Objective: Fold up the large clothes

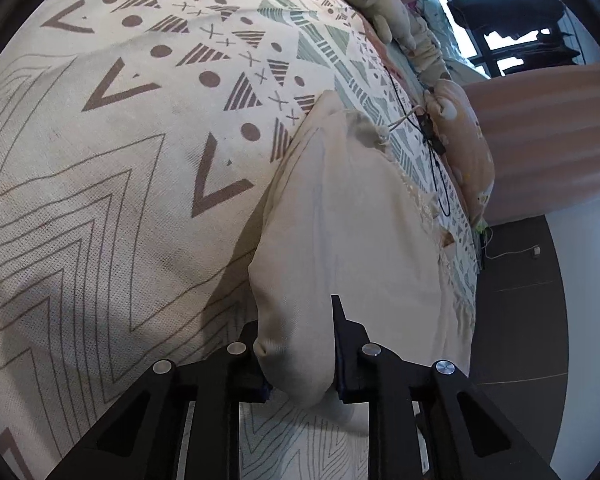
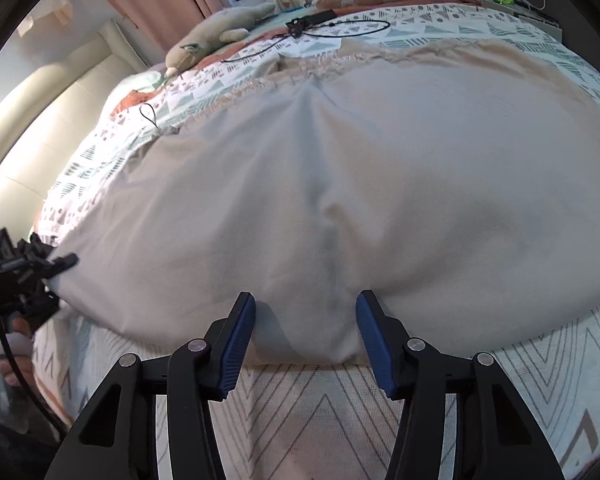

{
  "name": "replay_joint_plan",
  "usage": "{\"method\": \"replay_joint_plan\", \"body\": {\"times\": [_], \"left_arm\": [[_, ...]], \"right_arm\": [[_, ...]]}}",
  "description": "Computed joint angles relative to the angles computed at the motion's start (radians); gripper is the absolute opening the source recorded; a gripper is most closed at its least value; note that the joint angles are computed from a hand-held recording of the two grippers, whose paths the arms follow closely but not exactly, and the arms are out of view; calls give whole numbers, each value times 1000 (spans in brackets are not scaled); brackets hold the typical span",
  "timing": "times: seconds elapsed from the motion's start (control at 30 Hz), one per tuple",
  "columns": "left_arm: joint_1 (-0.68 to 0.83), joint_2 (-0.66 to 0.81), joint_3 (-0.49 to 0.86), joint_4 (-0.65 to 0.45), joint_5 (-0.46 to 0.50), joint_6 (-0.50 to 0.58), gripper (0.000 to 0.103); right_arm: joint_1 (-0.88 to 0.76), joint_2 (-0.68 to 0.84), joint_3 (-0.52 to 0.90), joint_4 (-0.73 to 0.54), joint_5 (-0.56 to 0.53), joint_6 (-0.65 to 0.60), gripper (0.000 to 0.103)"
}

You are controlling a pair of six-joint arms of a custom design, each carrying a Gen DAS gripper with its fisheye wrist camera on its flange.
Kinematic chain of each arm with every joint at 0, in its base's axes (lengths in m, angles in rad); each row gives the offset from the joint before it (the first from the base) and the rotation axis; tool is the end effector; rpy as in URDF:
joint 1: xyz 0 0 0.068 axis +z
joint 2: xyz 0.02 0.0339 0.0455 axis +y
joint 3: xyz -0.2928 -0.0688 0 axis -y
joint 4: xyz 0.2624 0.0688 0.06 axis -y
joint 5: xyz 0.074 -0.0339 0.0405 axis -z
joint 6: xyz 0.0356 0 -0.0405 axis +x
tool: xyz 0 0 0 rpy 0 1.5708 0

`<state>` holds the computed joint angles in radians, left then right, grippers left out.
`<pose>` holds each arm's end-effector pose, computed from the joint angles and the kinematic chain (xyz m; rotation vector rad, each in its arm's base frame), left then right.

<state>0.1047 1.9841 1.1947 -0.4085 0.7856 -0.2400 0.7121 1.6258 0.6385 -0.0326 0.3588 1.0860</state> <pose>0.4016 0.0169 0.1453 -0.2471 2.6111 -1.1143 0.2254 0.1780 0.1285 0.5934 2.4445 0.2722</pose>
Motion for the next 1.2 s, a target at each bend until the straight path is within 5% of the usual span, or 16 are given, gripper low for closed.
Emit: {"method": "replay_joint_plan", "body": {"times": [0.4, 0.83, 1.0, 1.2], "left_arm": [[-115, -210, 91, -27, 117, -131, 16], [-348, -279, 280, -80, 37, -222, 16], [-438, -251, 364, -93, -2, -273, 16], [-558, -188, 468, -91, -41, -346, 16]], "right_arm": [[-42, -39, -73, 85, -46, 5, 43], [-65, -216, -291, 322, -101, 116, 40], [-76, -487, -377, 177, -78, 124, 40], [-145, -1004, -437, -249, -30, 141, 40]]}}
